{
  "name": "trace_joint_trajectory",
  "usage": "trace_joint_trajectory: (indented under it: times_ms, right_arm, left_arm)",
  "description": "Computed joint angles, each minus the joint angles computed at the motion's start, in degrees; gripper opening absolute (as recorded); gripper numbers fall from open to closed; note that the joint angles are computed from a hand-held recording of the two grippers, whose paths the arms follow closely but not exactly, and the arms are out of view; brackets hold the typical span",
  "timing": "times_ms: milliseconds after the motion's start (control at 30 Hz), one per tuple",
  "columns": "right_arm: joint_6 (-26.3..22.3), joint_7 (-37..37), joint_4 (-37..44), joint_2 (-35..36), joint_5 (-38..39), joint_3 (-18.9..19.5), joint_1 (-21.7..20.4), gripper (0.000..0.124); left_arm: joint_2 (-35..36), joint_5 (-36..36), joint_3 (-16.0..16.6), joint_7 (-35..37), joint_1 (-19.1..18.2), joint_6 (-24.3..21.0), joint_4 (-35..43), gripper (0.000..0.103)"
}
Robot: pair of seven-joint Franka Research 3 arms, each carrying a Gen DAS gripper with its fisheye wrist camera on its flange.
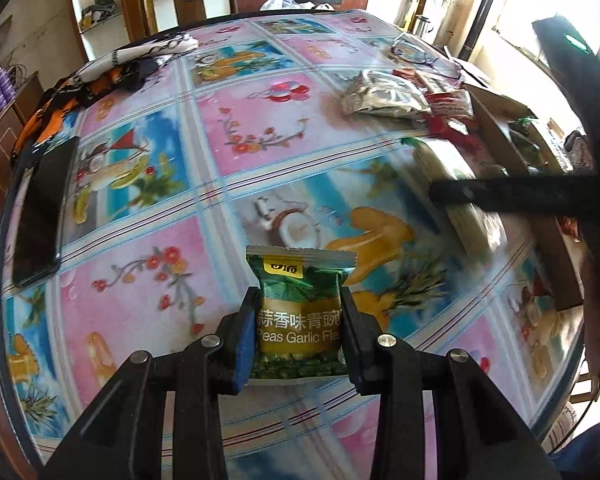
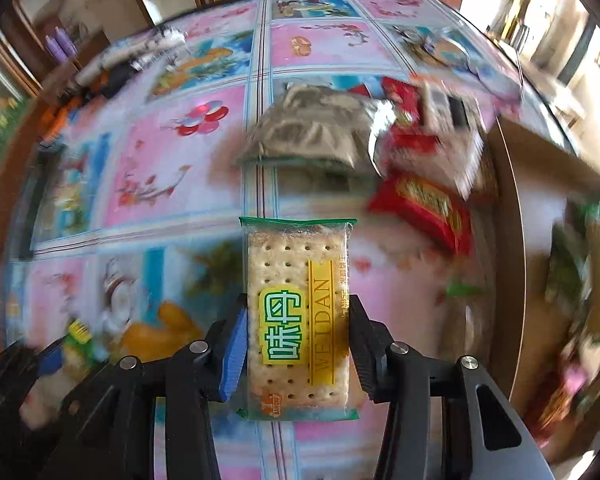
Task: Organize snacks
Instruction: 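Grasp a green pea garlic bag with the left gripper while the right gripper grasps the WEIDAN cracker pack, then carry the pea bag and cracker pack over the box and open both grippers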
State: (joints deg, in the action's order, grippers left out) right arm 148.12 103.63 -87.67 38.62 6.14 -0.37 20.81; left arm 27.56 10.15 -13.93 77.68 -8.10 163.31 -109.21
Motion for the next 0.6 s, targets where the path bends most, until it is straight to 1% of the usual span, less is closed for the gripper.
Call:
trace_joint_trajectory:
  times_ms: [33,133,167,233,300,433,533,600]
  right_arm:
    - [3.6,-2.5,-4.3,-2.3,3.1,2.6,-2.2,0.049]
    - [13.9,-10.3,-16.4,-9.1,11.2,8.3,-7.0,0.05]
    - [16.7,-13.8,-19.7,-11.1,14.8,10.8,-9.1,0.05]
    - [20.1,-18.2,-23.5,-13.8,20.0,13.2,-11.1,0.05]
    - [22.0,-22.3,-25.9,-15.8,25.1,15.3,-13.2,0.05]
    - [24.8,-28.7,-29.2,-19.0,33.0,16.5,-15.2,0.05]
    - [25.7,-34.7,-31.2,-21.4,40.3,18.2,-17.5,0.05]
    - [25.6,-37.7,-31.7,-22.2,44.0,17.9,-18.2,0.05]
  left_arm:
    - [0.2,-0.4,-0.6,0.5,0.3,-0.1,0.4,0.036]
    - [0.8,-1.1,-1.7,1.4,0.1,-0.6,1.9,0.036]
    - [1.1,-1.4,-2.1,1.8,0.0,-0.7,2.5,0.036]
    - [1.5,-1.8,-2.6,2.4,-0.4,-1.2,3.7,0.036]
    - [1.6,-1.5,-2.6,2.6,-1.5,-1.5,4.9,0.036]
    - [2.4,-1.5,-3.0,3.1,-3.2,-2.5,7.6,0.036]
    - [2.7,-1.0,-2.8,2.9,-4.9,-3.2,9.4,0.036]
    - [3.3,-0.6,-2.7,2.7,-6.0,-3.8,10.9,0.036]
